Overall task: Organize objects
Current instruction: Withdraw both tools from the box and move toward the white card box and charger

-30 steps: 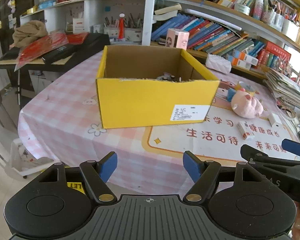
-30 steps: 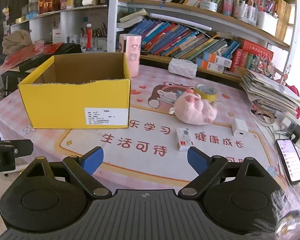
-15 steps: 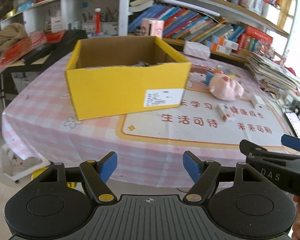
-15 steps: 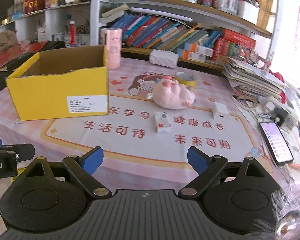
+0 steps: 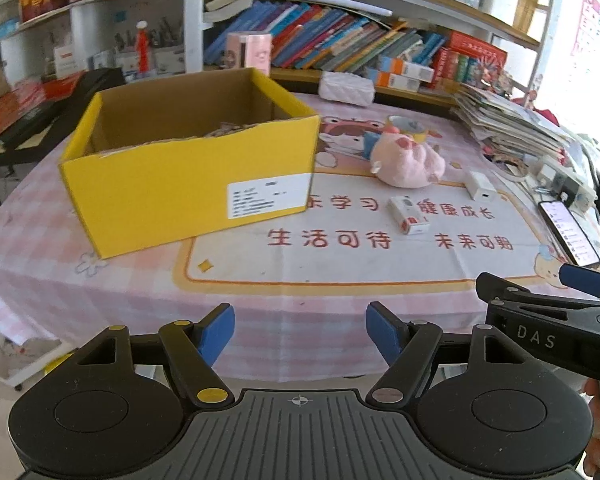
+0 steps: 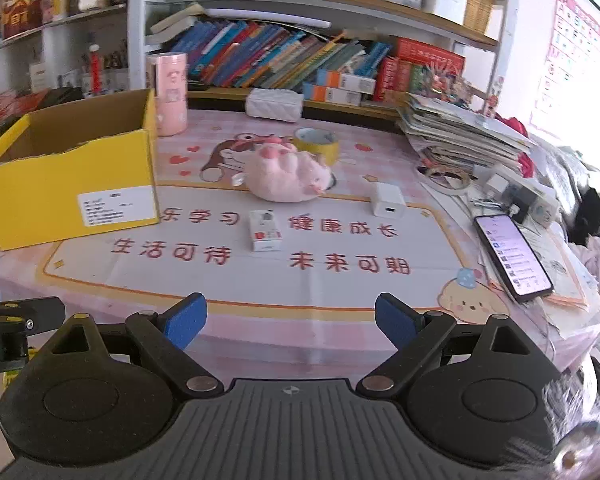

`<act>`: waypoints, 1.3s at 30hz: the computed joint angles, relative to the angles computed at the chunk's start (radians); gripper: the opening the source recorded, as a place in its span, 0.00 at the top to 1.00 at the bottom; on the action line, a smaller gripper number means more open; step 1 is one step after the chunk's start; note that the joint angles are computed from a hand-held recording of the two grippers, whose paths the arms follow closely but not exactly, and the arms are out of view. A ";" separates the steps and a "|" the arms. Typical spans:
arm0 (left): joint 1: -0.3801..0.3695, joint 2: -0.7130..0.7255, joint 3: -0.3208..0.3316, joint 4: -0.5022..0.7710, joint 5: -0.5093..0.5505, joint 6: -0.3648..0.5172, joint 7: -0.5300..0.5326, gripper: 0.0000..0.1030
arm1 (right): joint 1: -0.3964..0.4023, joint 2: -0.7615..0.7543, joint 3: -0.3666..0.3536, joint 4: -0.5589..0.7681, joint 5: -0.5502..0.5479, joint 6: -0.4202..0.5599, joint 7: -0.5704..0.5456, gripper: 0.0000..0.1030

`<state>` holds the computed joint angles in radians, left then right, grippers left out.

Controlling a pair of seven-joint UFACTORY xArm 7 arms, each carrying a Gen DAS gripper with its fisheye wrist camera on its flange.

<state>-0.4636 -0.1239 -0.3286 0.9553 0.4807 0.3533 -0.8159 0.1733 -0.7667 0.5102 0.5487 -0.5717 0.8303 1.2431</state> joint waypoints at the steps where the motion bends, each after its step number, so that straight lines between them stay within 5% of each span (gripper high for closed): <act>1: -0.001 0.011 -0.001 0.011 0.001 0.000 0.003 0.28 | -0.002 -0.001 -0.004 -0.002 0.000 0.002 0.000 0.12; 12: -0.063 0.146 0.037 0.156 0.055 0.022 -0.015 0.28 | -0.045 0.008 -0.066 -0.016 -0.023 -0.033 -0.050 0.11; 39: -0.303 0.560 0.211 0.700 0.066 0.218 -0.032 0.28 | -0.293 0.223 -0.256 0.032 -0.065 -0.370 -0.331 0.11</act>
<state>-0.7663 0.4364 -0.1179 1.6549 0.5465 0.5710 -0.8475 -0.1194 -0.5440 0.2545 0.5809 -0.6367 0.4602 0.9124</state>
